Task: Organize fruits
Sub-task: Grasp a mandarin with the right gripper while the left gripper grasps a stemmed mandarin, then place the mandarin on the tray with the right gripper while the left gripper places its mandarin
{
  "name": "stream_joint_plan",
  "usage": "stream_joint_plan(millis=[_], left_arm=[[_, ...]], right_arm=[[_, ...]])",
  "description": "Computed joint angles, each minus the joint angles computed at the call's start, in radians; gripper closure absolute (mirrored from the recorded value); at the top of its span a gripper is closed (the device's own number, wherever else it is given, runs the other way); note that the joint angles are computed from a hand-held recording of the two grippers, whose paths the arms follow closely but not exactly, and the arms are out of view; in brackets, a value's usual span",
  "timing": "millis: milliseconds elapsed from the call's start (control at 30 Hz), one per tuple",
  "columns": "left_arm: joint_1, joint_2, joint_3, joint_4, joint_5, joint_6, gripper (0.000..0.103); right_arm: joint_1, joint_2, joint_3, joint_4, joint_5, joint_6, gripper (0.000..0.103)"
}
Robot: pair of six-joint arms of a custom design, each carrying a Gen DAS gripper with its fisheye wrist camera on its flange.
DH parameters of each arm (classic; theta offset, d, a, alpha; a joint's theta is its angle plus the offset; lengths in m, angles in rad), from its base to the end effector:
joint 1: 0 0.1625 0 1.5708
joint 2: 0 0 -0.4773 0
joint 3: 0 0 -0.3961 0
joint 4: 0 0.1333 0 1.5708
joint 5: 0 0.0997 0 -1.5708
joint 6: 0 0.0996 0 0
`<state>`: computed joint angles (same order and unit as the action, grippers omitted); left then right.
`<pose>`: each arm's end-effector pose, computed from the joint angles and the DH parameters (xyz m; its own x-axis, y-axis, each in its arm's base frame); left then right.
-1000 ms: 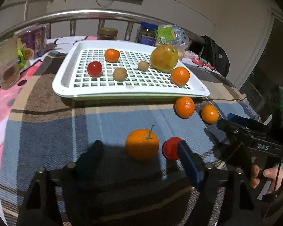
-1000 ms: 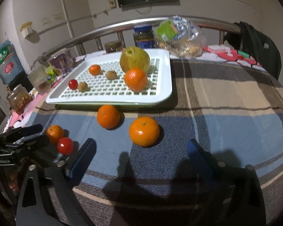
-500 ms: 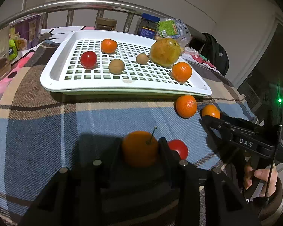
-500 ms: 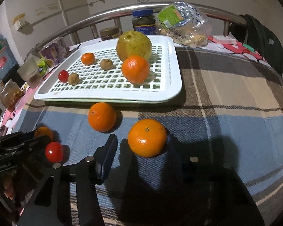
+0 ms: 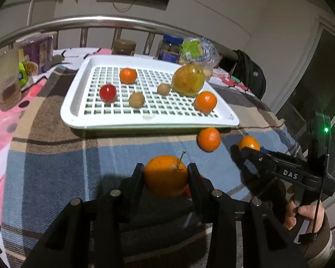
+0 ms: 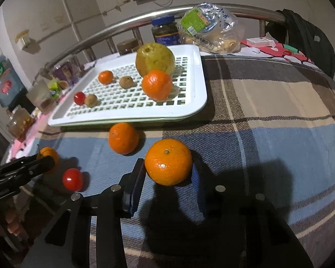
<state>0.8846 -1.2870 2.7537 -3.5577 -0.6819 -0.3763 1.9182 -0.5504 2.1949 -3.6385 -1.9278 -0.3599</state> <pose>-0.0224 -0.3598 0.2218 -0.8829 -0.1530 -0.4439 0.2423 0.6614 -0.7098 0.2652 -0.4431 -0.0270 -0.7609 -0.4742 0.4429 -0.6180 0.7376 -0.2722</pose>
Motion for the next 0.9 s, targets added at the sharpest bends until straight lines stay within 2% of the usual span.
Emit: stream_joint_plan(millis=[267,467,700,900], left_arm=[[-0.079,-0.059,0.004,-0.008,0.076,0.037,0.062],[-0.09,-0.076,-0.023,-0.039,0.102,0.098,0.062],[-0.055,-0.076,-0.065,-0.091,0.1,0.179,0.062],[0.019,-0.086,-0.122,-0.11,0.091,0.228,0.062]], right_arm=[[0.039,-0.058,0.047,-0.024,0.062,0.002,0.063],[0.084,-0.084,0.051,-0.043,0.098,-0.012,0.063],[0.114,-0.088,0.013,-0.033,0.113,-0.014,0.063],[0.107,-0.083,-0.041,0.012,0.134,0.019,0.063]])
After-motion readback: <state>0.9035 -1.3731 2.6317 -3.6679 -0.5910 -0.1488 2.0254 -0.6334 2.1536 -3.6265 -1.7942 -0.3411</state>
